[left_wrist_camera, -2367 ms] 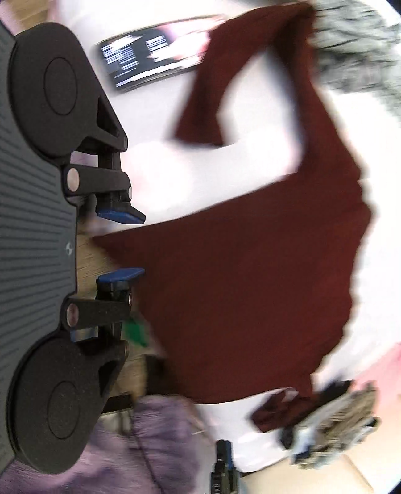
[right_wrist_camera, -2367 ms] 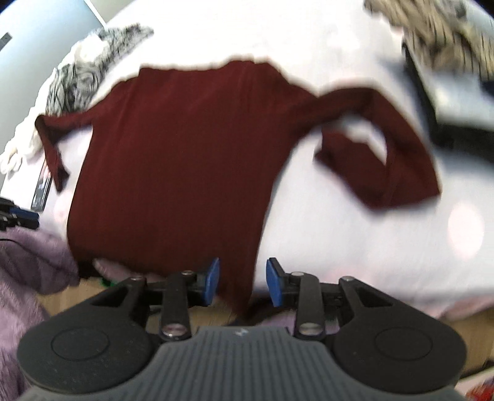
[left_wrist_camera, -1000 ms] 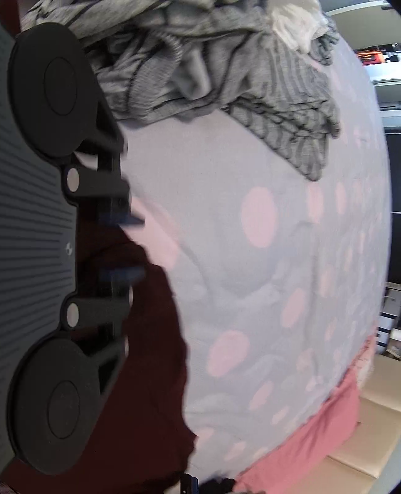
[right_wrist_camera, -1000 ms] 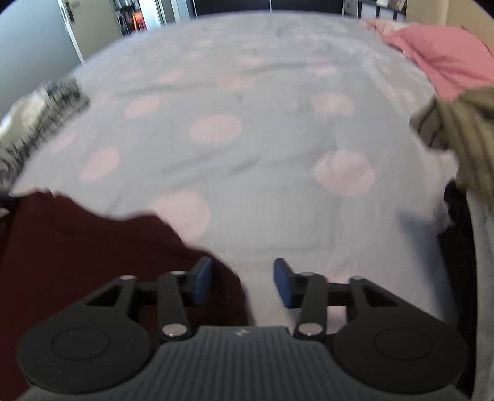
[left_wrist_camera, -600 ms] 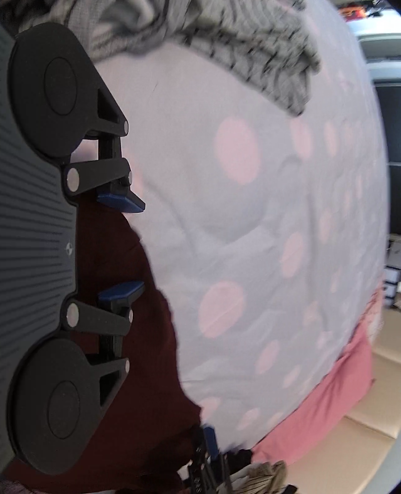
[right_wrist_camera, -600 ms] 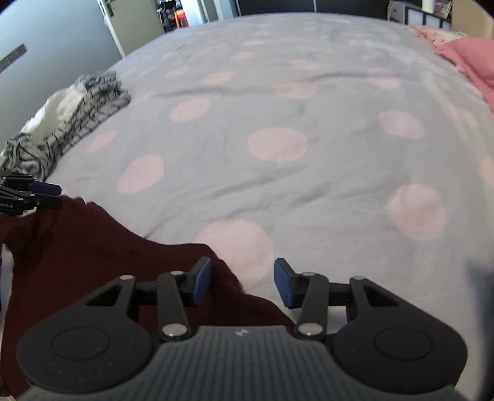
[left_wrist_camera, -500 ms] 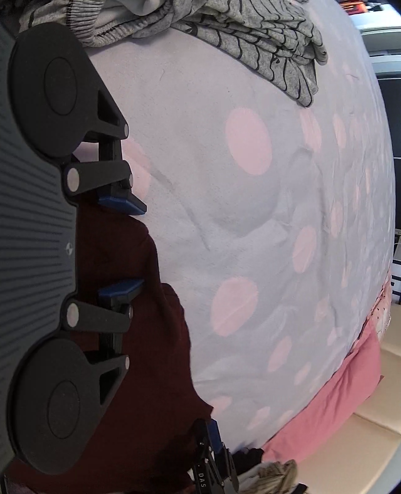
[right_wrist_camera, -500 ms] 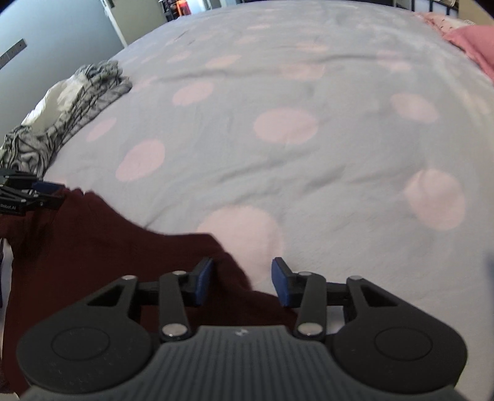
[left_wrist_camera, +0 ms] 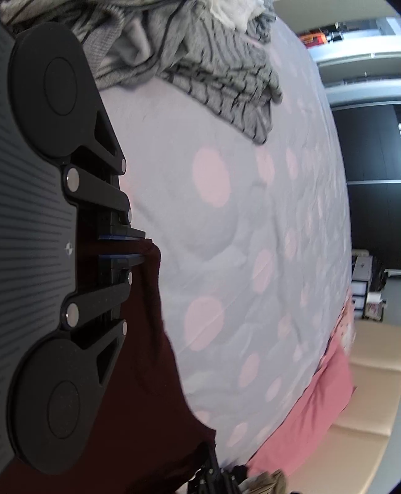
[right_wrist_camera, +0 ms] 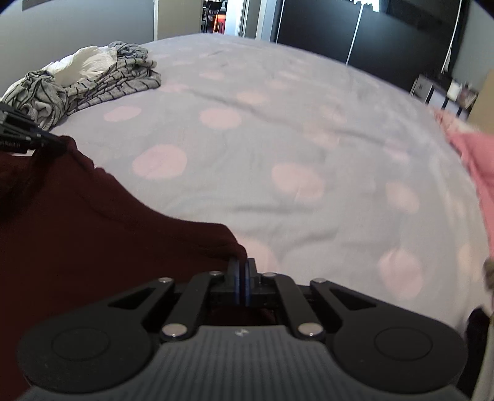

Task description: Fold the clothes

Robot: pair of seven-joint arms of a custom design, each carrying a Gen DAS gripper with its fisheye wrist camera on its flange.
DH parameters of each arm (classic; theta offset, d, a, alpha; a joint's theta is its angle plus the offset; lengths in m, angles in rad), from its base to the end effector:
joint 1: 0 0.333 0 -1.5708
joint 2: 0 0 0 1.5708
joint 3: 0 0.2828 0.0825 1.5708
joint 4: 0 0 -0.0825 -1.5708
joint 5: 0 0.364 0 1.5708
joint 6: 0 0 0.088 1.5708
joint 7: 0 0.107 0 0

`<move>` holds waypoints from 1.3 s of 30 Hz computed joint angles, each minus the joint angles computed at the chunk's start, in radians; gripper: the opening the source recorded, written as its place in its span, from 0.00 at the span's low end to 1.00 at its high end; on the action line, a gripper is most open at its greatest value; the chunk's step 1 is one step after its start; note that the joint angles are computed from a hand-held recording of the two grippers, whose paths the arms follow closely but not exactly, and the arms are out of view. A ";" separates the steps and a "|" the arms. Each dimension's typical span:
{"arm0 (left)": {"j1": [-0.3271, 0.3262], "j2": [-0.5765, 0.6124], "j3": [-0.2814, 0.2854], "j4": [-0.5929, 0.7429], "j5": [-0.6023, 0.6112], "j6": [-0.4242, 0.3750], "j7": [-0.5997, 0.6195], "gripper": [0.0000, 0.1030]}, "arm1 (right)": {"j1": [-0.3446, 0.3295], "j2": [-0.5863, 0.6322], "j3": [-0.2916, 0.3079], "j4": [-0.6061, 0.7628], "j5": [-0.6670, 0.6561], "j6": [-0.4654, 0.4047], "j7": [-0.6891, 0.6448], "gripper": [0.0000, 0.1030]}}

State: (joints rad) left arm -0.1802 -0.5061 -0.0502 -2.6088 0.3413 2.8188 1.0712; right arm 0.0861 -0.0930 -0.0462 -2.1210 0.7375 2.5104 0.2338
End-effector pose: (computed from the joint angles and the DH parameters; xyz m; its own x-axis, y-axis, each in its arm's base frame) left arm 0.4107 -0.1143 0.4807 -0.0236 -0.9996 0.0147 -0.7363 0.0074 -0.6767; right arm 0.5454 0.0159 0.4797 0.7304 -0.6714 0.1253 -0.4485 -0.6099 -0.6533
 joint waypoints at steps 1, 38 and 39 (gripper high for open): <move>0.012 0.000 -0.007 0.006 0.008 0.001 -0.010 0.06 | 0.004 0.004 0.004 0.009 -0.002 0.008 0.005 0.04; 0.089 0.019 -0.020 0.083 0.131 -0.091 -0.179 0.46 | -0.004 0.181 0.044 0.229 -0.098 0.064 0.364 0.51; 0.066 -0.030 -0.011 0.057 0.103 -0.113 -0.155 0.46 | -0.011 0.140 0.035 0.198 -0.090 0.040 0.365 0.52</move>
State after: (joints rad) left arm -0.1144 -0.5364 -0.0608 -2.5521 0.4444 2.7061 0.9160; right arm 0.0748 0.0469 -0.0112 -1.9226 0.6479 2.5505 0.5983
